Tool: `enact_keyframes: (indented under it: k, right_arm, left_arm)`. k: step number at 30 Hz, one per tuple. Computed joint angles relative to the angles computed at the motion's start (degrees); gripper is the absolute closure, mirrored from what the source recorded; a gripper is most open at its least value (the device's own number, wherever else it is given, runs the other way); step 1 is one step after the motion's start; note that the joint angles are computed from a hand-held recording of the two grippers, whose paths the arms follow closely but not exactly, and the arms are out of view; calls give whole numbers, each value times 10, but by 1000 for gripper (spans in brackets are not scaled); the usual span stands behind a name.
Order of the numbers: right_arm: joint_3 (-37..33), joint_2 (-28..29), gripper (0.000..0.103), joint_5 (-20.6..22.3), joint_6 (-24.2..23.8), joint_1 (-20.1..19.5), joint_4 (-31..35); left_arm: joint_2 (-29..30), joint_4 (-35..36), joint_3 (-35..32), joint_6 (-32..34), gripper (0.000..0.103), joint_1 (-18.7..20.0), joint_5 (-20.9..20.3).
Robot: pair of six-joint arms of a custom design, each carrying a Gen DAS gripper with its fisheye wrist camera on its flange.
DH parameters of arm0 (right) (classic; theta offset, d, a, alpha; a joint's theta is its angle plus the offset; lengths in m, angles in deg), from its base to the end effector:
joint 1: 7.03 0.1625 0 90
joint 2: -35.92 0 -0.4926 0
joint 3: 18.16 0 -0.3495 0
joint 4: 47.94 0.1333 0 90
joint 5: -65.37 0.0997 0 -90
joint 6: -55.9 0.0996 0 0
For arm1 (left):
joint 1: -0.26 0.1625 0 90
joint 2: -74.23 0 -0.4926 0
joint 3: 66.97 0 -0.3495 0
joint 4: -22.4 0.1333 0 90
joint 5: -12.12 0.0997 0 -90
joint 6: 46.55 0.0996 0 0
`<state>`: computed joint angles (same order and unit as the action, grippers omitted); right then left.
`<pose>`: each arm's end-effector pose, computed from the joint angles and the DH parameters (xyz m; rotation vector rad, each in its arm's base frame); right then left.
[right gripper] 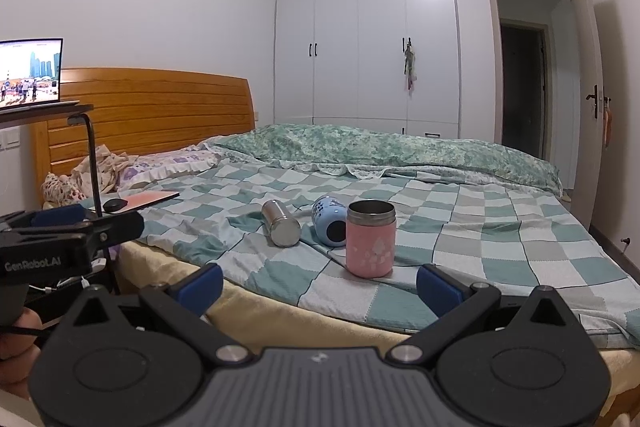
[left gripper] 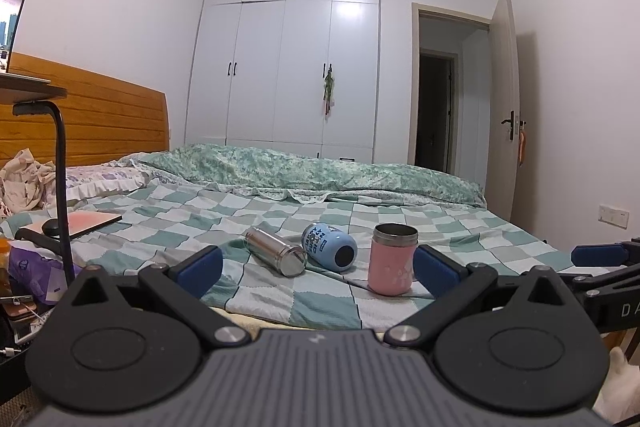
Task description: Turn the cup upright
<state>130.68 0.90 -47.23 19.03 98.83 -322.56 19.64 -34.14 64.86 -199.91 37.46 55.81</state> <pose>0.1958 -0.3414 0.1894 0.6858 -2.0758 1.4336 -0.1879 -0.4004 0.1055 0.8719 2.0292 -1.6308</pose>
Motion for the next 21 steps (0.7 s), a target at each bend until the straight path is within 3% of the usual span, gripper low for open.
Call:
enact_keyframes:
  k: [21]
  right_arm:
    - [-1, -3, 0, 0, -3, 0, 3]
  left_arm:
    - [-4, -8, 5, 8, 0, -2, -1]
